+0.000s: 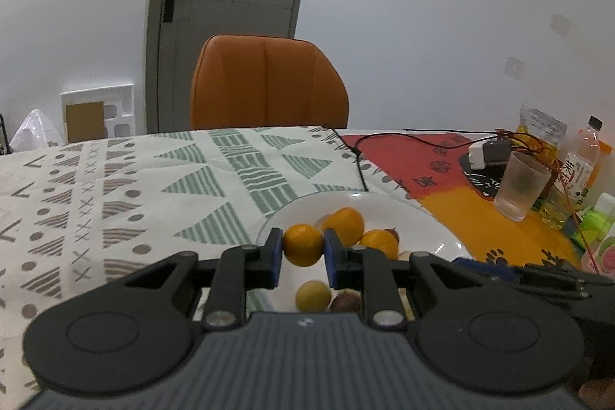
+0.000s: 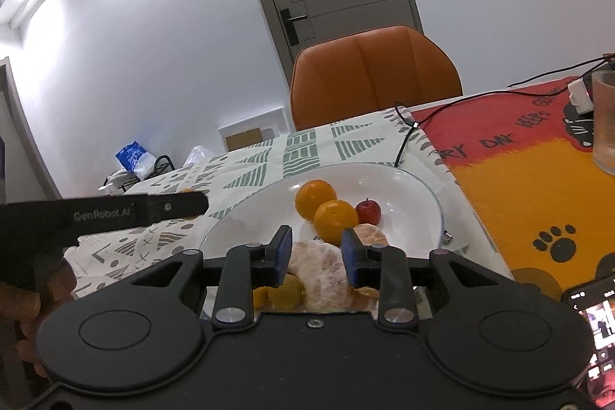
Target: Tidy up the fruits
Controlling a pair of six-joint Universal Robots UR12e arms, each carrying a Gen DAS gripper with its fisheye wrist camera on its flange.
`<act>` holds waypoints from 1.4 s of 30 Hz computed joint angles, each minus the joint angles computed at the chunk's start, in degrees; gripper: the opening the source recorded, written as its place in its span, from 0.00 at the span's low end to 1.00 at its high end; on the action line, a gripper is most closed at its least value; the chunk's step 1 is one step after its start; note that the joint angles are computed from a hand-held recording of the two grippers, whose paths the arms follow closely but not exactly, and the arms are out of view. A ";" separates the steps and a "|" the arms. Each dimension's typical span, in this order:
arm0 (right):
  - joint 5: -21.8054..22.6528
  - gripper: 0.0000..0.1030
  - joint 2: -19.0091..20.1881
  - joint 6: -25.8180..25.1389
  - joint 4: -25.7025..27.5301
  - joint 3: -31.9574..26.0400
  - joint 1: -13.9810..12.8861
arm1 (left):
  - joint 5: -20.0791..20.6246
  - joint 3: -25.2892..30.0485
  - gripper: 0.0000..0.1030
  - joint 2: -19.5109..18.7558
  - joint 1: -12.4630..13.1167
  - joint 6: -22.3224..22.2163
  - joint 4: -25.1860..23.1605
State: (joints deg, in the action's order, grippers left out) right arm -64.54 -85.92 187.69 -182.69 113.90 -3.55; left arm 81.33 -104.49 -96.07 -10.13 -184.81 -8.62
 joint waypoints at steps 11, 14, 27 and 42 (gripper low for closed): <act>0.74 0.34 -0.18 0.82 -0.27 0.36 -0.30 | 3.08 0.28 0.52 0.24 -0.67 -1.91 -1.10; 0.48 0.37 -0.14 1.41 -0.50 0.38 -0.13 | 4.06 -0.40 0.69 0.88 -0.49 -2.29 -0.53; 0.02 0.77 -1.07 0.76 -1.58 0.66 1.57 | 5.83 -4.19 0.92 4.89 1.63 -5.55 -0.64; -0.39 0.92 -2.70 -1.81 -1.84 1.49 4.08 | 5.96 -10.33 0.91 10.34 4.50 -8.20 4.57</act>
